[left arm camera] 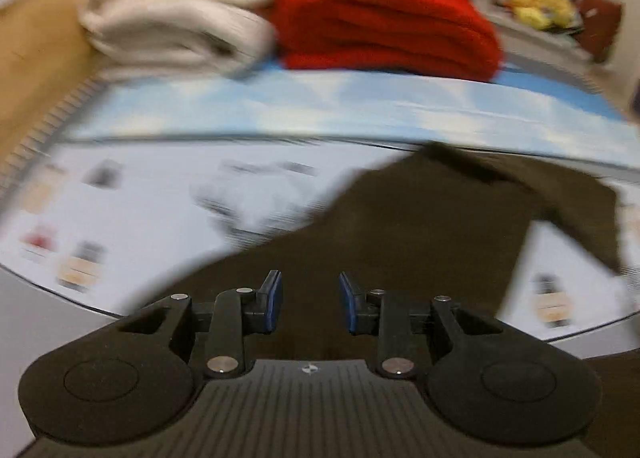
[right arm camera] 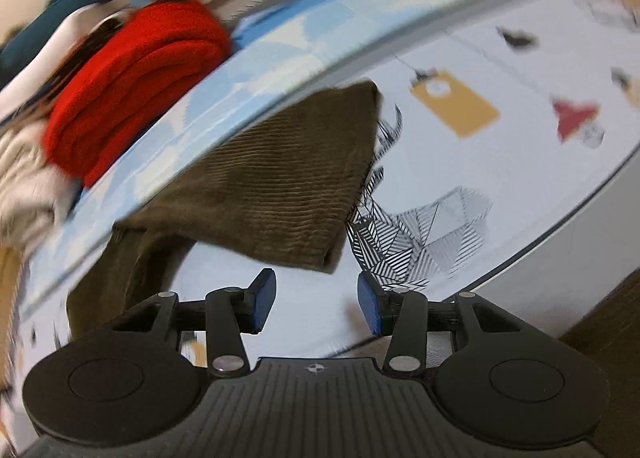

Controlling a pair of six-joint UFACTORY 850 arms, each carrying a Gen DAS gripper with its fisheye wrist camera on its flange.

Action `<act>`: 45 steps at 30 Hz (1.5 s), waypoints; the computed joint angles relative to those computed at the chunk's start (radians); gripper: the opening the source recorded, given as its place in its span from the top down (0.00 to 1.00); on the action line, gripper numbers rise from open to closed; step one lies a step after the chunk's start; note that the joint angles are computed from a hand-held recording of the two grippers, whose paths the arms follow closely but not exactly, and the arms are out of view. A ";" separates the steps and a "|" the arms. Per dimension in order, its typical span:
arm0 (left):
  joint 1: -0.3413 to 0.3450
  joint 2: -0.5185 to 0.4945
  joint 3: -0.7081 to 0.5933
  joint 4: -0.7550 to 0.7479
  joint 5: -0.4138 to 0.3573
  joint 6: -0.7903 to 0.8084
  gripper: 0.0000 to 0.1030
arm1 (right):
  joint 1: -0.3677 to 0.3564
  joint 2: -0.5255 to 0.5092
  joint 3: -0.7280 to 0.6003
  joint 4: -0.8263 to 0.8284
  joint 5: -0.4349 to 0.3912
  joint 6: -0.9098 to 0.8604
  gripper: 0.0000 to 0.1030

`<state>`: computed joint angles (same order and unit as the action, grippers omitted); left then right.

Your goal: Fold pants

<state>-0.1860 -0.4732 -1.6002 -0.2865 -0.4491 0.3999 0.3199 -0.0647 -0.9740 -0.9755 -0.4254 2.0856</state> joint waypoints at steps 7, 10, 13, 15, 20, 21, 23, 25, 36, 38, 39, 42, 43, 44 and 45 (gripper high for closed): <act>-0.110 -0.087 -0.039 -0.231 -0.064 0.211 0.52 | -0.084 -0.140 -0.038 -0.067 0.168 0.237 0.53; -0.147 -0.171 -0.113 -0.237 -0.073 0.212 0.46 | -0.095 -0.165 -0.049 -0.185 0.181 0.365 0.53; -0.184 -0.228 -0.163 -0.193 -0.070 0.173 0.40 | -0.103 -0.182 -0.067 -0.251 0.190 0.379 0.54; -0.205 -0.250 -0.179 -0.118 -0.053 0.105 0.40 | -0.102 -0.193 -0.079 -0.220 0.175 0.309 0.74; -0.241 -0.290 -0.207 0.077 -0.025 -0.023 0.86 | -0.119 -0.139 -0.029 -0.494 0.159 0.559 0.90; -0.243 -0.288 -0.202 0.079 -0.011 -0.011 0.87 | -0.128 -0.106 -0.012 -0.599 0.151 0.662 0.93; -0.235 -0.280 -0.195 -0.007 -0.007 0.078 0.88 | -0.148 -0.030 0.018 -0.808 0.123 0.857 0.97; -0.221 -0.268 -0.188 -0.136 -0.024 0.215 0.88 | -0.171 0.056 0.038 -0.929 0.075 0.933 0.97; -0.185 -0.238 -0.152 -0.495 -0.492 0.951 0.74 | -0.385 0.091 -0.163 -0.288 -0.139 0.047 0.97; -0.193 -0.234 -0.153 -0.452 -0.547 0.952 0.48 | -0.418 0.041 -0.184 -0.190 -0.199 -0.004 0.91; -0.187 -0.237 -0.160 -0.458 -0.584 0.963 0.42 | -0.422 0.034 -0.175 -0.161 -0.224 0.003 0.89; -0.157 -0.246 -0.189 -0.474 -0.626 0.961 0.42 | -0.392 0.090 -0.053 -0.219 -0.200 0.191 0.59; -0.142 -0.254 -0.207 -0.487 -0.622 0.937 0.42 | -0.376 0.111 -0.013 -0.226 -0.185 0.205 0.51; -0.127 -0.252 -0.211 -0.500 -0.608 0.915 0.41 | -0.360 0.128 0.021 -0.201 -0.192 0.180 0.51; -0.110 -0.243 -0.207 -0.517 -0.579 0.879 0.41 | -0.335 0.150 0.060 -0.185 -0.212 0.174 0.51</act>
<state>-0.2961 -0.7162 -1.8068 -0.8038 -1.0277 1.2791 -0.0151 0.0854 -0.9140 -1.1606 -0.6378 2.2598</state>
